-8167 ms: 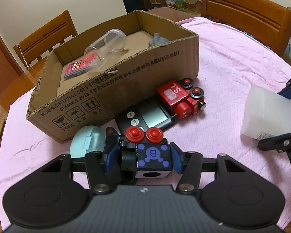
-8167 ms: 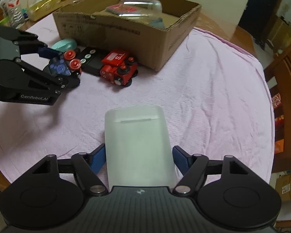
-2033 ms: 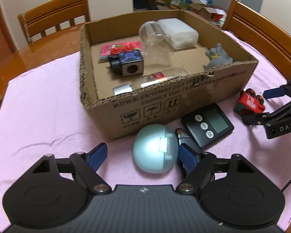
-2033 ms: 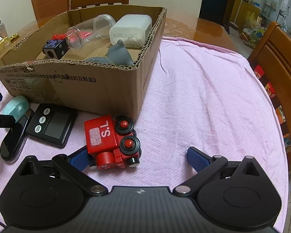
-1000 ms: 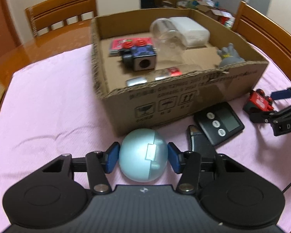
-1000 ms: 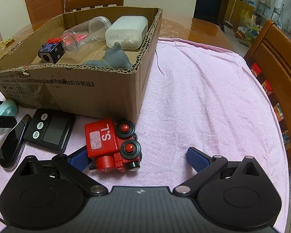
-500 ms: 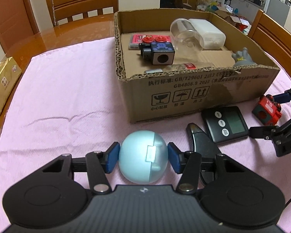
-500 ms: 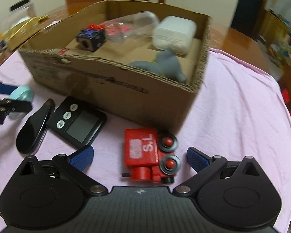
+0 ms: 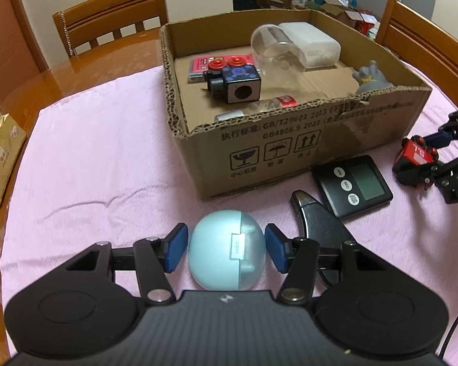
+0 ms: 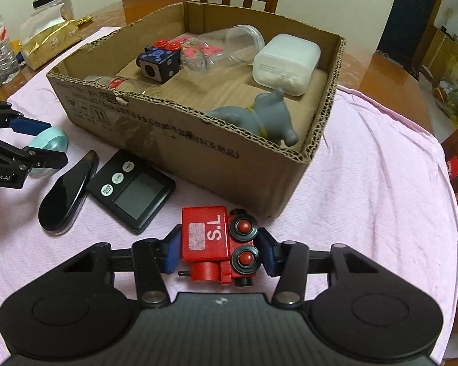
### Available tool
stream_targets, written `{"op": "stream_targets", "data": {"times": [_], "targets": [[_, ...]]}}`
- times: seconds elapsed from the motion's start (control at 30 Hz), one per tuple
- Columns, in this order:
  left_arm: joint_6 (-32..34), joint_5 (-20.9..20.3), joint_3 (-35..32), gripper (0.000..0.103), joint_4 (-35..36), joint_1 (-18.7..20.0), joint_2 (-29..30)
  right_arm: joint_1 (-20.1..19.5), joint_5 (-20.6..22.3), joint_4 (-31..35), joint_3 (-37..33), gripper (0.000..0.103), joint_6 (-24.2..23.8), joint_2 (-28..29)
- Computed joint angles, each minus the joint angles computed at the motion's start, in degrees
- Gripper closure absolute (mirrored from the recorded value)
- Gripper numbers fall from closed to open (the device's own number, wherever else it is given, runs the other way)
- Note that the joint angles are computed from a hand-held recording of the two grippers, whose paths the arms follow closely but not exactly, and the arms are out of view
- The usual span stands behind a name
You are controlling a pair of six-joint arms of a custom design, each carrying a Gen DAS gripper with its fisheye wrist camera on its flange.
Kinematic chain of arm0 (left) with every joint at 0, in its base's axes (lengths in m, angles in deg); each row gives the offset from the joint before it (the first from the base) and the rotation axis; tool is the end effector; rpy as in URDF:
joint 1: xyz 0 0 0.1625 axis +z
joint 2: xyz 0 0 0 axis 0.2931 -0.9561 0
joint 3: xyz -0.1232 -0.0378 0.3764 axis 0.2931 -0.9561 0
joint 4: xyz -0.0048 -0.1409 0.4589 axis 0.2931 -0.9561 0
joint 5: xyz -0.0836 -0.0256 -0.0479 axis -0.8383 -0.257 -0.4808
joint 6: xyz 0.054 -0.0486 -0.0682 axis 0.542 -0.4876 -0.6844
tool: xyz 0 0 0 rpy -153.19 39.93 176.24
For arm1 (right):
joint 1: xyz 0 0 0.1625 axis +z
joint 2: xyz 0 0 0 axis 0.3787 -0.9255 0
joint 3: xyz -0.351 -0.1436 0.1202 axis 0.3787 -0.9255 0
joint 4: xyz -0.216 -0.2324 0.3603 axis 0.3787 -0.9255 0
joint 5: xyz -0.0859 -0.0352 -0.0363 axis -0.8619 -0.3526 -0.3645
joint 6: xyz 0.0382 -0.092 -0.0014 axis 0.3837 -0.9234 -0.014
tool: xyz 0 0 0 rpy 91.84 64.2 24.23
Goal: Organize rigid objects
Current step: 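Grasp the red S.L toy train with the right tool while the left tool holds the case, then carry the egg case and red train into the box and open both tools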
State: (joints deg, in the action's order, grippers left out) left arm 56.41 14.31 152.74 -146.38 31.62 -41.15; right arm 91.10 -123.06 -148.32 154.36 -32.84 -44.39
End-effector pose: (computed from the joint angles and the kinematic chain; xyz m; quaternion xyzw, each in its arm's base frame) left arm -0.0810 -0.4144 0.2701 0.1946 0.8726 -0.2460 0.3745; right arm 0.2881 -0.4711 0.0701 0.3743 -0.8699 0.1282 0.2945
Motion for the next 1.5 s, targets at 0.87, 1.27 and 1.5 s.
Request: {"op": "stream_targets", "data": {"times": [0.87,1.27,1.5], "targets": [[-6.5,-3.5,-3.5,0.05,8.2,1.0,0.8,0.4,-1.4,2.3,-0.6,0.048,2.5,0.0],[-4.9,-5.1,-4.1,0.051,11.2,-0.1,-0.1,1.3,-2.7,4.2,-1.0,0.049,1.0,-0.5],[-4.2,-5.7,-5.8,0.051,15.8,-2.1,-2.0,2.5,-2.3,8.8,-1.7,0.049,0.1,-2.9]]}}
